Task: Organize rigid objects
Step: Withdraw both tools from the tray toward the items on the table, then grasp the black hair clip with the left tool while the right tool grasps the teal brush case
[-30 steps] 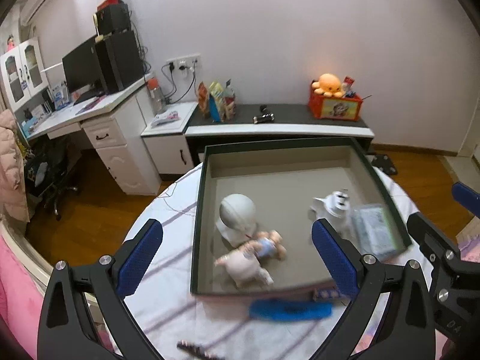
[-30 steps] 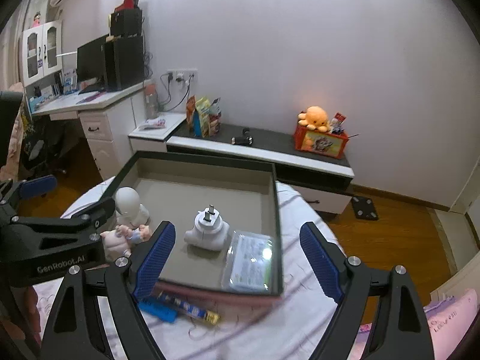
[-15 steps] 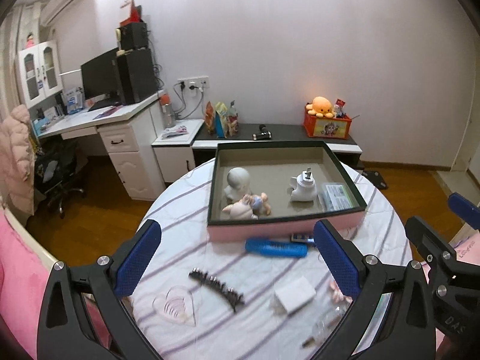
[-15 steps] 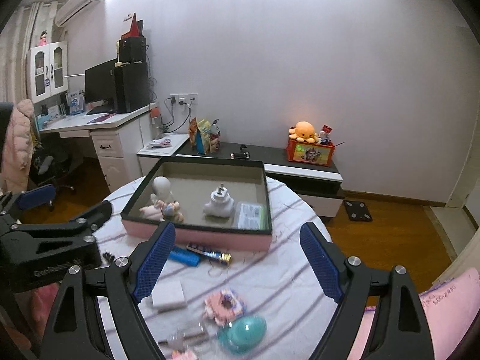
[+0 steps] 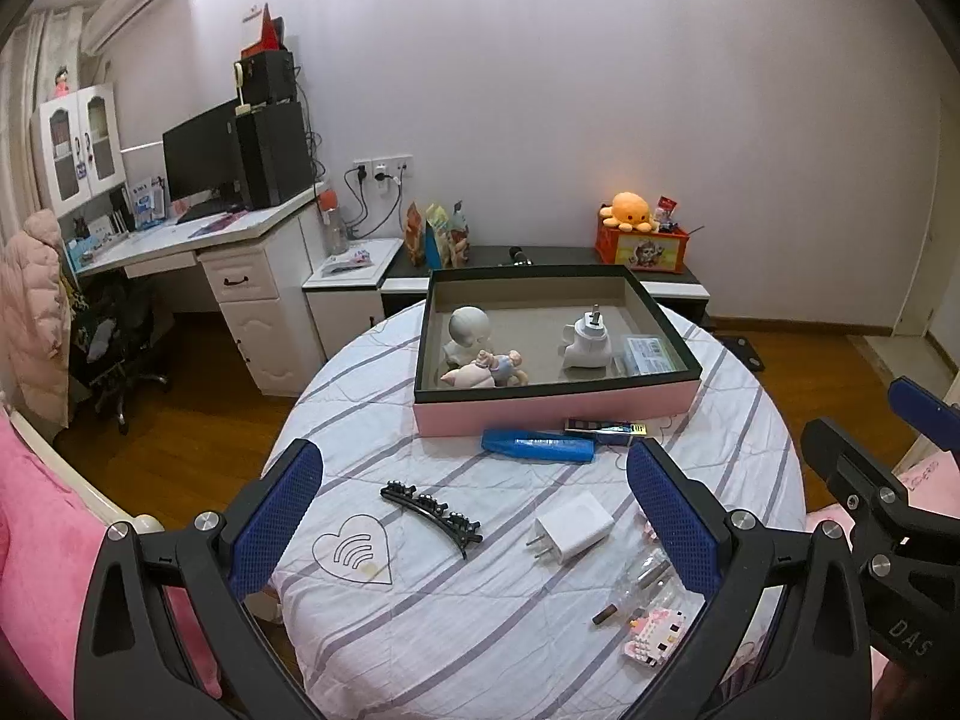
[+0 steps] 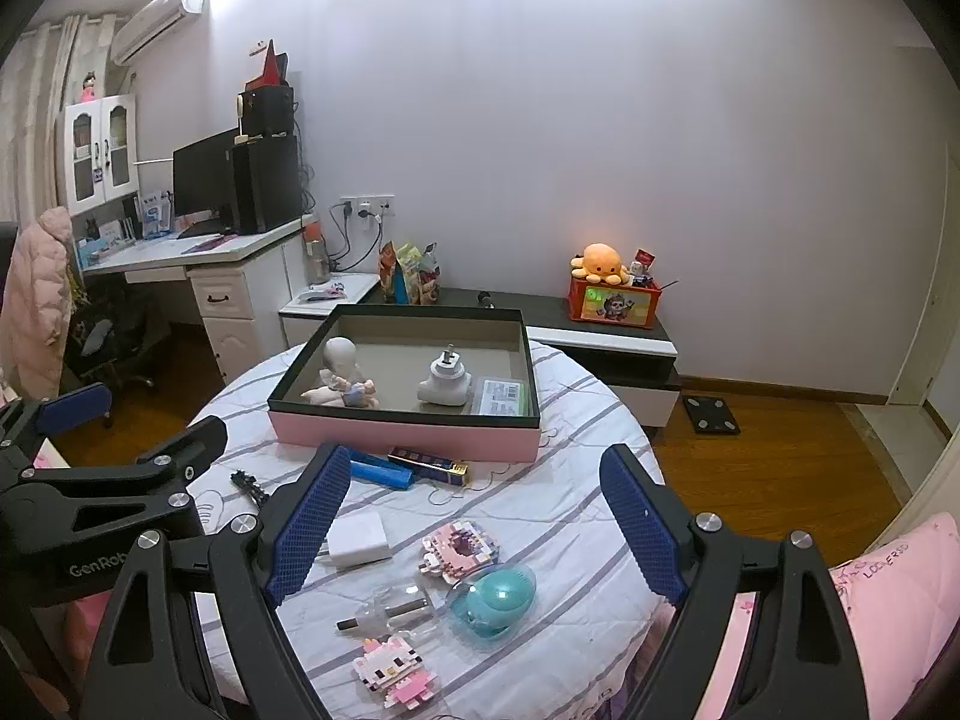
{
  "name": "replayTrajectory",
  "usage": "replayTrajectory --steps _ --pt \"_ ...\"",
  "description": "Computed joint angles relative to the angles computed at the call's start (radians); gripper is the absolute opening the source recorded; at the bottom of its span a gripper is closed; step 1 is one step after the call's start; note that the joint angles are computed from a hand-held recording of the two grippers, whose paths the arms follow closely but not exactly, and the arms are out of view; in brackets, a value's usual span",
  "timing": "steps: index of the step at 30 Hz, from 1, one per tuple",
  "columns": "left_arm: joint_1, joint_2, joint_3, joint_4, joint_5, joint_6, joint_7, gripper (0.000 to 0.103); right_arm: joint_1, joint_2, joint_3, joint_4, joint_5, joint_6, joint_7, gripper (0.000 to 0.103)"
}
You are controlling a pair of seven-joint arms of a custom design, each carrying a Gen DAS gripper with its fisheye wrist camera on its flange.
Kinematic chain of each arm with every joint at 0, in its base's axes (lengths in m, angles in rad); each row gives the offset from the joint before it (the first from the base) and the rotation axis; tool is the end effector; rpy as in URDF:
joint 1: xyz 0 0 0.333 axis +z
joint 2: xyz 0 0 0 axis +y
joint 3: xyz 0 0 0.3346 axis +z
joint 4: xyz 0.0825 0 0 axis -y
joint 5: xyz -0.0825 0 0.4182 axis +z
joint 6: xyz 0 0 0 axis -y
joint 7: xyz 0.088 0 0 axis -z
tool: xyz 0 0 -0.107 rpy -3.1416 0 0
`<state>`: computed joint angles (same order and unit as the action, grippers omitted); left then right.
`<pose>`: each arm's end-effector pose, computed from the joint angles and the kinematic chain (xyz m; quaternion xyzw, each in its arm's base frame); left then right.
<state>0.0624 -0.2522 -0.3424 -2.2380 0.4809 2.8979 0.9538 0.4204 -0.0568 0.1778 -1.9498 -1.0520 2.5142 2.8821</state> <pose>0.5189 -0.1931 0.5715 -0.5950 0.6628 -0.3263 0.3164 0.5060 0.3565 0.5771 -0.6129 0.6231 -0.3588 0.3276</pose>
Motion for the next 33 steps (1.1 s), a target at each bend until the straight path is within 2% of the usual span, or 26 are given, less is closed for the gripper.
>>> replayTrajectory --steps 8,17,19,25,29,32,33 --pt "-0.024 0.021 0.017 0.015 -0.027 -0.041 0.017 0.103 0.001 0.008 -0.004 0.001 0.032 -0.013 -0.019 0.087" --pt "-0.065 0.078 0.072 0.037 -0.078 -0.117 0.067 0.103 0.000 0.038 -0.018 0.001 0.124 -0.047 -0.076 0.087" --pt "-0.070 0.099 0.075 0.047 -0.062 -0.147 0.060 0.103 0.003 0.050 -0.022 0.003 0.160 -0.077 -0.107 0.087" --pt "-0.123 0.188 0.121 0.090 -0.124 -0.245 0.114 0.103 0.001 0.096 -0.040 0.001 0.317 -0.109 -0.211 0.087" --pt "-0.151 0.245 0.147 0.125 -0.141 -0.292 0.141 0.103 0.006 0.133 -0.049 0.014 0.371 -0.148 -0.254 0.087" --pt "-0.167 0.282 0.163 0.152 -0.167 -0.319 0.170 0.103 0.005 0.162 -0.055 0.024 0.439 -0.157 -0.295 0.087" --pt "-0.172 0.295 0.168 0.161 -0.174 -0.328 0.176 0.103 0.002 0.162 -0.059 0.014 0.456 -0.129 -0.304 0.087"
